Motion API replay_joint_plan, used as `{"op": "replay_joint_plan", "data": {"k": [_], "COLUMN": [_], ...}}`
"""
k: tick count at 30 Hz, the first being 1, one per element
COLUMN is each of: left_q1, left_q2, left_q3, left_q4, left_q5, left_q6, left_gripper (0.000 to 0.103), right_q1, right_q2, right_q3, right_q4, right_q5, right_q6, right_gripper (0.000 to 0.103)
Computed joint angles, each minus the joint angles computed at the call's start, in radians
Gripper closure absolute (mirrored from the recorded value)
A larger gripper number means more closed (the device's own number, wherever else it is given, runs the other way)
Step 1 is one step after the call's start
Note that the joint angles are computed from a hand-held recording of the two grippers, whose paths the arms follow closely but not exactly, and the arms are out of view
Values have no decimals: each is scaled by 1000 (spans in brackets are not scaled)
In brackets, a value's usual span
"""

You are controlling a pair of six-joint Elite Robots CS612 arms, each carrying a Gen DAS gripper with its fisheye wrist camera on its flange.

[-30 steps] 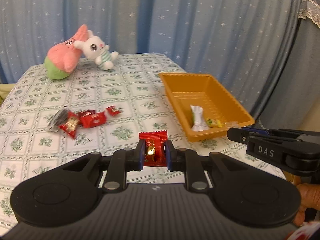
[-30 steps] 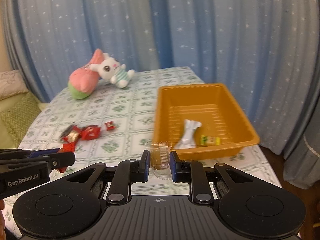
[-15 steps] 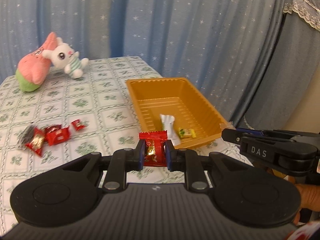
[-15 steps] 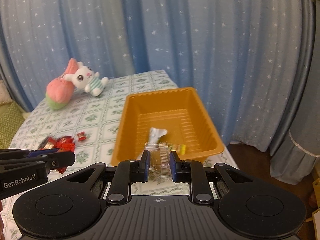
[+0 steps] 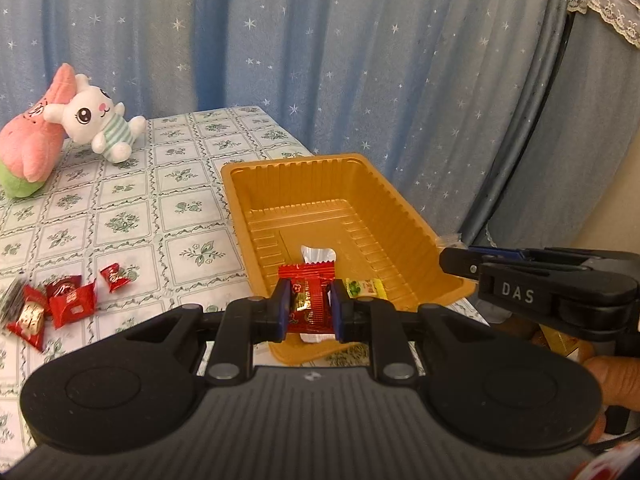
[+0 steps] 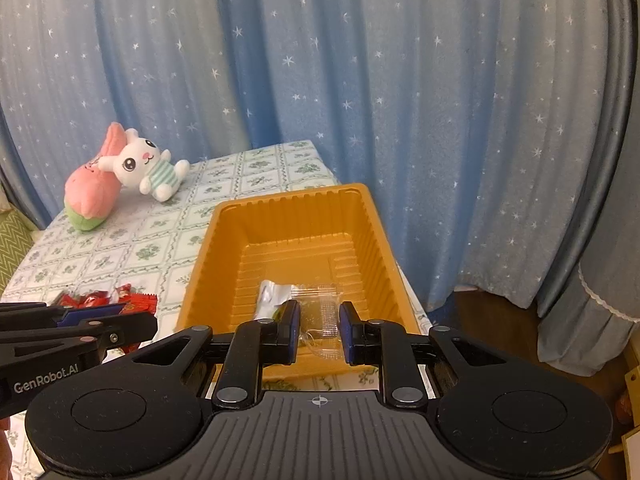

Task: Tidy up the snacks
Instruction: 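Carry both candies into the orange tray and open both tools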

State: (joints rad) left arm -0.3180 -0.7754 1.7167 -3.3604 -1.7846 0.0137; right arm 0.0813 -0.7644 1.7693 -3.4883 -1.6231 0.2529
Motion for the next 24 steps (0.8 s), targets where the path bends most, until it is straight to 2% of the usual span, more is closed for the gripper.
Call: {"op": "replay_joint_plan", "data": {"k": [13, 15, 24], "left_q1": [-4, -2, 9], "left_q2": [63, 69, 52], "left_q3": [-97, -106, -65], "left_q4": [53, 62, 43], "left_q5": [-24, -33, 6], "left_q6": [1, 0, -25], "left_gripper": [84, 78, 76], "right_q1": [-14, -16, -17], "right_q2": [29, 29, 32], "right_q3": [-44, -41, -49], "right_q4": [32, 33, 43], "right_q5": [5, 5, 14], "right_q6": [1, 3, 15], "right_gripper": [82, 82, 82]}}
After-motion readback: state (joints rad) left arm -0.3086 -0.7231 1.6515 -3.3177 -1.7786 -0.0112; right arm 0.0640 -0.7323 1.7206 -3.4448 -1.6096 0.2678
